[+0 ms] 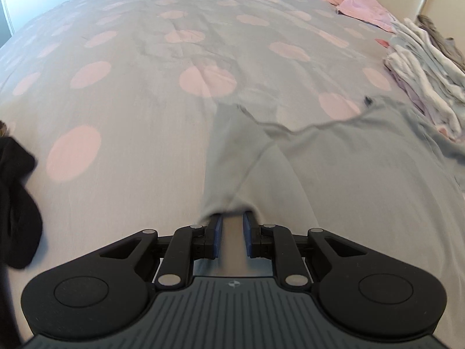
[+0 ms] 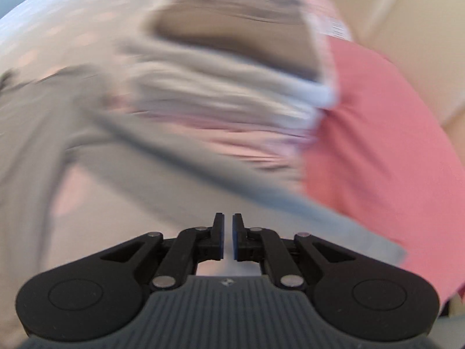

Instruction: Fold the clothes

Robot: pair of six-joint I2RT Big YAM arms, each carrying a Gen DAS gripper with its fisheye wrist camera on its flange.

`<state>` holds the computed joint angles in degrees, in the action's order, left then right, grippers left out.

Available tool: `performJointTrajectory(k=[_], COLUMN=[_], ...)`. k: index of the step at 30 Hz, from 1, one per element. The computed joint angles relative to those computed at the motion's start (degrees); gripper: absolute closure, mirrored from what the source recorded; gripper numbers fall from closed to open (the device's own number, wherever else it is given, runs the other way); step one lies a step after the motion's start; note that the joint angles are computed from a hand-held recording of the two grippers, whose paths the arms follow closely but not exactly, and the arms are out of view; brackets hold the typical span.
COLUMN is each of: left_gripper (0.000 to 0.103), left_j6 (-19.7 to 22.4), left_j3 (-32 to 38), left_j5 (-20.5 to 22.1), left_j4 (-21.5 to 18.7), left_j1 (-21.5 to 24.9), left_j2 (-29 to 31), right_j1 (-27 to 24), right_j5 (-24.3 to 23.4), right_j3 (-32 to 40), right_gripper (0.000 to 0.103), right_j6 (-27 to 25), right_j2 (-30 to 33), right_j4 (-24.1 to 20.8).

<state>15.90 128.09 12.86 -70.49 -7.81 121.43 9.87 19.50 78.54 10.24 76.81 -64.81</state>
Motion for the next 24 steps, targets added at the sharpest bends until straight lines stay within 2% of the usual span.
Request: performJointTrajectory(k=[4, 7, 9, 10, 11, 12, 13, 16, 19, 24], left_gripper=[0.089, 0.089, 0.084, 0.081, 0.073, 0.065, 0.063, 0.062, 0.062, 0.062], left_j6=[-0.5, -0.1, -0.9, -1.3, -1.7, -1.9, -2.0, -2.2, -2.2, -0.7], left_j3=[9.6, 17.2, 20.0, 19.5, 18.7, 17.8, 17.1, 16.5, 16.2, 12.3], left_j5=[-1.2, -1.7, -1.8, -1.9, -2.3, -2.8, -3.4, -5.3, -4.6, -4.5], left_j4=[-7.2, -14.4, -17.3, -17.1, -16.8, -16.4, -16.2, -16.3, -16.8, -15.8], left_j1=[-0.6, -0.6, -0.5, -0.6, -0.7, -0.9, -1.1, -2.2, -3.2, -5.1], left_j2=[4.9, 8.3, 9.2, 8.6, 7.9, 7.1, 6.4, 5.2, 4.4, 1.6], right_j1=[-6.9, -10.0, -11.6, -12.1, -12.4, -12.7, -13.0, -13.0, -13.6, -15.0], right_j5=[-0.5, -2.9, -5.2, -6.3, -7.6, -9.0, -10.6, -12.5, -15.5, -20.3], right_j3=[-2.9, -5.0, -6.1, -6.3, -6.2, -6.2, -5.9, -4.6, -4.1, -4.3], right_gripper=[0.095, 0.095, 0.092, 0.082, 0.067, 0.065, 0.065, 0.065, 0.065, 0.058], right_j6=[0.3, 0.2, -0.9, -1.8, -2.9, -4.0, -5.2, -8.2, -10.4, -14.1], right_j2=[-2.3, -3.5, -3.7, -3.5, -3.0, -2.4, -1.7, 0.6, 2.0, 3.4], right_j4=[3.4, 7.2, 10.3, 11.5, 12.7, 13.9, 14.4, 14.4, 14.9, 15.9])
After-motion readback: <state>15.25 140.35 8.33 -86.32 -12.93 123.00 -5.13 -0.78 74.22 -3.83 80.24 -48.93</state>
